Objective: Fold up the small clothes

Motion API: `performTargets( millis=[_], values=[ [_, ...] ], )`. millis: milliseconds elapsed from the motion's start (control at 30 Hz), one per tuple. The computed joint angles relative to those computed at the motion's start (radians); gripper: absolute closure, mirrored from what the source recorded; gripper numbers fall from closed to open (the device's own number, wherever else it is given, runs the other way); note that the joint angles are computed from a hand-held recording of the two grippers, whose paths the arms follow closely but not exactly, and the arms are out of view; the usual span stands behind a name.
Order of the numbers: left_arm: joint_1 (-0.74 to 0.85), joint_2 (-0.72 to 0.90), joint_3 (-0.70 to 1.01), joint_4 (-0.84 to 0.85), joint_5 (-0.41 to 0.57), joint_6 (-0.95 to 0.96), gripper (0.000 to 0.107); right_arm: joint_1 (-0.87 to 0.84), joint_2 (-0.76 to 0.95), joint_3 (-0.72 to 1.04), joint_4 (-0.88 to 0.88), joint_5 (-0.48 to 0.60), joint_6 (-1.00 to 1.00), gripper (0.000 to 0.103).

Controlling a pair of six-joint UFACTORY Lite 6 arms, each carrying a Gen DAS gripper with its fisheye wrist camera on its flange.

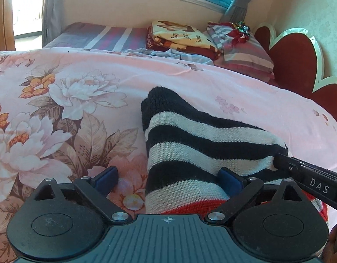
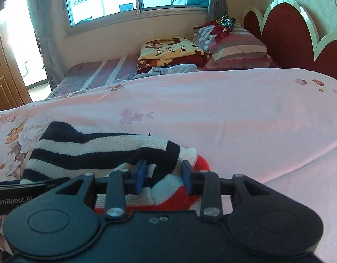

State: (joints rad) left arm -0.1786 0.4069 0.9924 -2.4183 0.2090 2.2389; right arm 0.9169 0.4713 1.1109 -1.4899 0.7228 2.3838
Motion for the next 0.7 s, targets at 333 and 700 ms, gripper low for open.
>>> performTargets(
  millis=[333, 700],
  values=[
    [0.048, -0.347, -0.333, -0.011, 0.096, 0.1, 0.008, 0.139, -0.251, -0.183, 0.049, 0.068, 0.05, 0.065],
    [0.041, -0.404, -0.462, -0.034, 0.119, 0.104, 0.008, 0.287, -0.139, -0.159, 0.194, 0.193, -0.04, 0.068]
  ],
)
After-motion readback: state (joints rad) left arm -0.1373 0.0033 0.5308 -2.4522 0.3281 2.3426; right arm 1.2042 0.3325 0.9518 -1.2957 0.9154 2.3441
